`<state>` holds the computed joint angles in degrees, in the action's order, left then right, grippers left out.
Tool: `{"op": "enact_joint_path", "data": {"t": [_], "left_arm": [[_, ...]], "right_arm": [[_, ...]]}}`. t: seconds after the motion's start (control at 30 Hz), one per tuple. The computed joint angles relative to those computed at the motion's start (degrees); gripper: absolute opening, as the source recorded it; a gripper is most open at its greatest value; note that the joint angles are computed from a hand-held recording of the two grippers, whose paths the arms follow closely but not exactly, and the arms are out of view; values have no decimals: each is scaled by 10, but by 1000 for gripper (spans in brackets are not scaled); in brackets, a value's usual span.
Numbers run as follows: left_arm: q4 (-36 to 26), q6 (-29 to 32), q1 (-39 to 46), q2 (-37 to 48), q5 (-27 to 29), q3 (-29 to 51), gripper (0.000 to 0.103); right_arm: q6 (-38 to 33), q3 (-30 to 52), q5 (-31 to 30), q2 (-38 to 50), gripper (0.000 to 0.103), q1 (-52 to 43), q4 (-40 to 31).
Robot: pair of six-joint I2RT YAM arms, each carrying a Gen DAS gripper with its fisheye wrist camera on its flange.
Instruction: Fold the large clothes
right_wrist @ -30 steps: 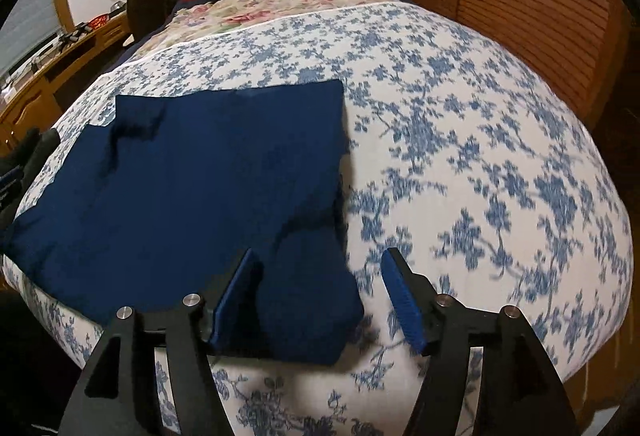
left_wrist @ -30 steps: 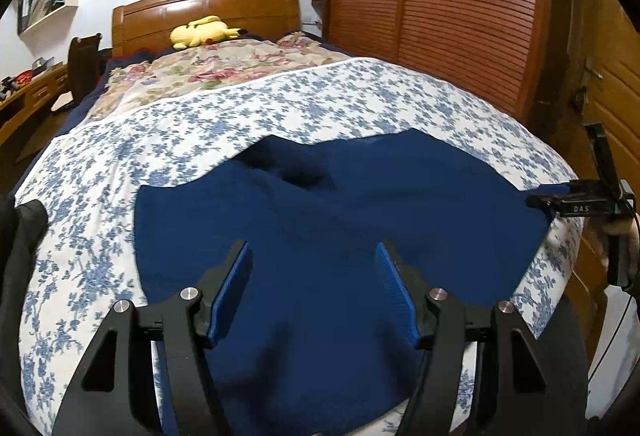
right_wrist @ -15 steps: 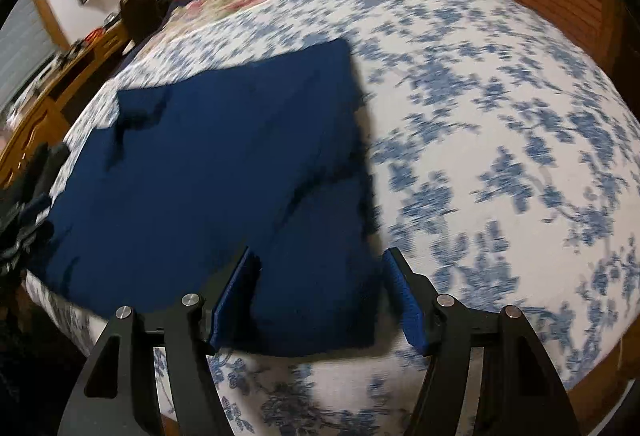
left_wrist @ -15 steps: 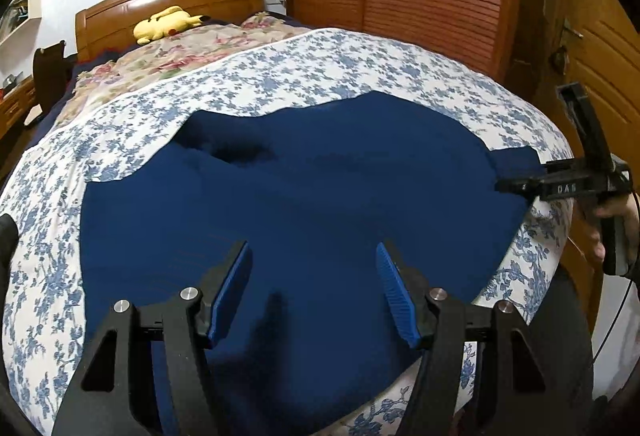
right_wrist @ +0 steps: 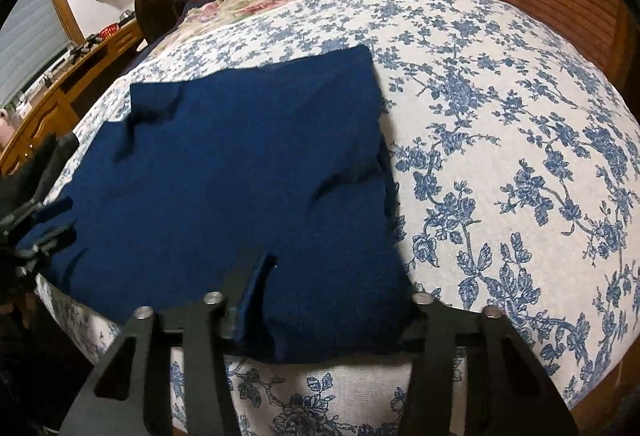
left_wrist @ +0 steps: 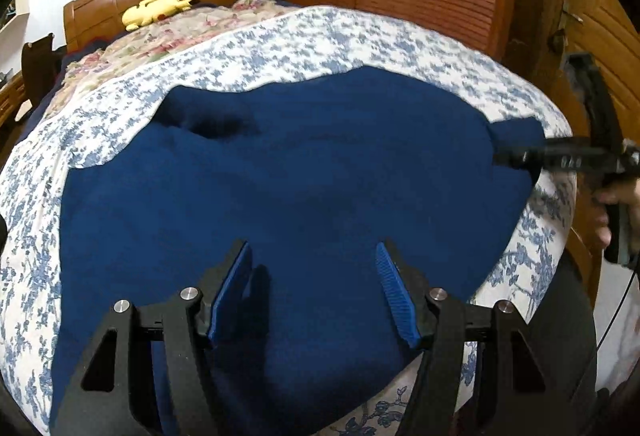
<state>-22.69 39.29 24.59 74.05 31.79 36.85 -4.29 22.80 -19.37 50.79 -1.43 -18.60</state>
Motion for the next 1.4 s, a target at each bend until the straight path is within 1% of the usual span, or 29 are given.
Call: {"op": "enact_joint_path", "data": {"t": [0.03, 0.07, 0.13, 0.2, 0.27, 0.4, 0.53, 0.67, 0.7, 0.8, 0.9, 0.97, 1.07, 1.17, 1.23, 1.3, 1.37, 1.4], "left_arm": [[1, 1, -4, 2, -4, -2, 65], [3, 2, -9, 3, -10, -5, 65], [9, 6, -16, 4, -23, -11, 65], [6, 10, -10, 1, -20, -11, 65], [-7, 16, 6, -3, -8, -3, 65], [-53, 44, 72, -11, 45, 27, 65], [-95, 89, 150, -14, 96, 56, 65], [-150, 154, 246, 16, 151, 104, 65], [-154, 163, 261, 22, 157, 110, 65], [-167, 196, 316, 51, 176, 135, 65], [-194, 229, 369, 97, 194, 177, 65], [-206, 246, 400, 128, 202, 202, 65], [-198, 242, 438, 176, 205, 240, 65], [-190, 228, 459, 220, 201, 276, 65], [-191, 223, 470, 243, 201, 296, 65], [-192, 218, 479, 258, 202, 310, 65], [-193, 217, 486, 265, 206, 318, 65], [-193, 217, 488, 266, 208, 319, 65]], "right_arm": [[-4, 1, -18, -2, 36, -12, -1], [-9, 2, -33, -9, 35, -20, -5], [-13, 2, -43, -29, 31, -24, -10], [-10, 5, -39, -58, 29, -15, -19], [3, 12, -32, -84, 29, 1, -28], [26, 41, -6, -117, 28, 52, -53], [61, 74, 69, -136, 27, 159, -68], [91, 112, 177, -120, 26, 309, -68], [103, 123, 212, -107, 26, 357, -62], [122, 151, 295, -53, 25, 476, -36], [131, 181, 344, 20, 24, 569, 2], [138, 202, 358, 77, 24, 617, 32], [140, 231, 355, 168, 24, 658, 78], [133, 258, 331, 260, 24, 677, 114], [129, 280, 320, 315, 24, 685, 118], [132, 298, 329, 361, 25, 698, 116], [135, 317, 328, 398, 28, 698, 113], [140, 318, 324, 406, 31, 699, 115]]}}
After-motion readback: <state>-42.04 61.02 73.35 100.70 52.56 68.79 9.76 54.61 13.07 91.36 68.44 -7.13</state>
